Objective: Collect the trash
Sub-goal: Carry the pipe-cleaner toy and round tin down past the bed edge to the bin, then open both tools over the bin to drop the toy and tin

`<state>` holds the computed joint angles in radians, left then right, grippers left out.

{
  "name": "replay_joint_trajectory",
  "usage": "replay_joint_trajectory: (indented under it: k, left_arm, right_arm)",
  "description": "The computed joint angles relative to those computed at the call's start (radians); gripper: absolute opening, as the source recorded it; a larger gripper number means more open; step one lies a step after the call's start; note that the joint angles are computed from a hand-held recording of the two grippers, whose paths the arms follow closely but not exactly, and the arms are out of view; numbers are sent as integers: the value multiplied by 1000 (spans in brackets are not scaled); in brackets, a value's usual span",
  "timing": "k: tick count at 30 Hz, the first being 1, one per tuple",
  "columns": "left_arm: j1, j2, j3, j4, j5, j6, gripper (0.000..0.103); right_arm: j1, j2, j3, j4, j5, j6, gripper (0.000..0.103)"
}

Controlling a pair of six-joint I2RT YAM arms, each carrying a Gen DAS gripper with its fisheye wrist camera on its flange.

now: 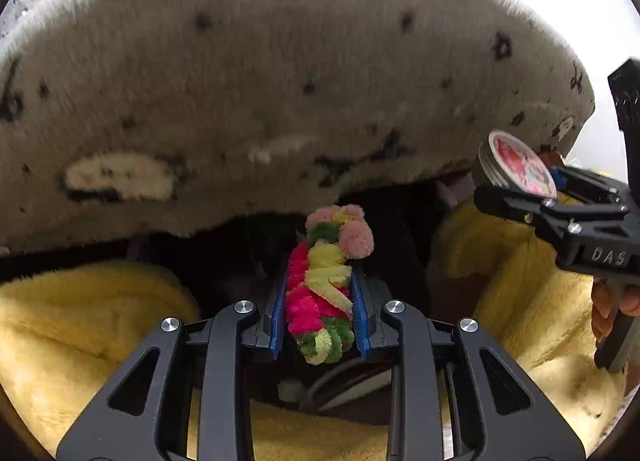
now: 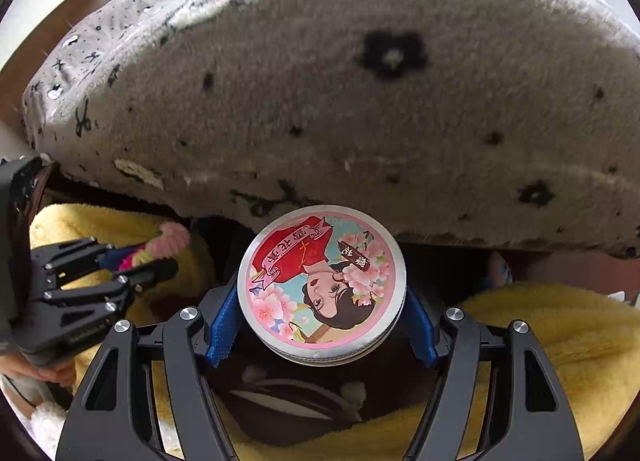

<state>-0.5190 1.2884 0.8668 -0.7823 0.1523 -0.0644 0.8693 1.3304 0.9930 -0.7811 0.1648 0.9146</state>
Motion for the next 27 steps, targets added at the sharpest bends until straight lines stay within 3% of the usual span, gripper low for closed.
replay_joint_trajectory:
  k: [14, 25, 27]
  left_arm:
    - [28, 211, -33, 49, 96, 33, 26]
    - [12, 243, -37, 64, 103, 26, 28]
    - [3, 238, -37, 64, 90, 18, 32]
  right_arm:
    - [-55, 111, -61, 129, -177, -4, 70]
    - [-86, 157, -71, 187, -233, -21, 71]
    - [-96, 156, -84, 200, -241, -22, 71]
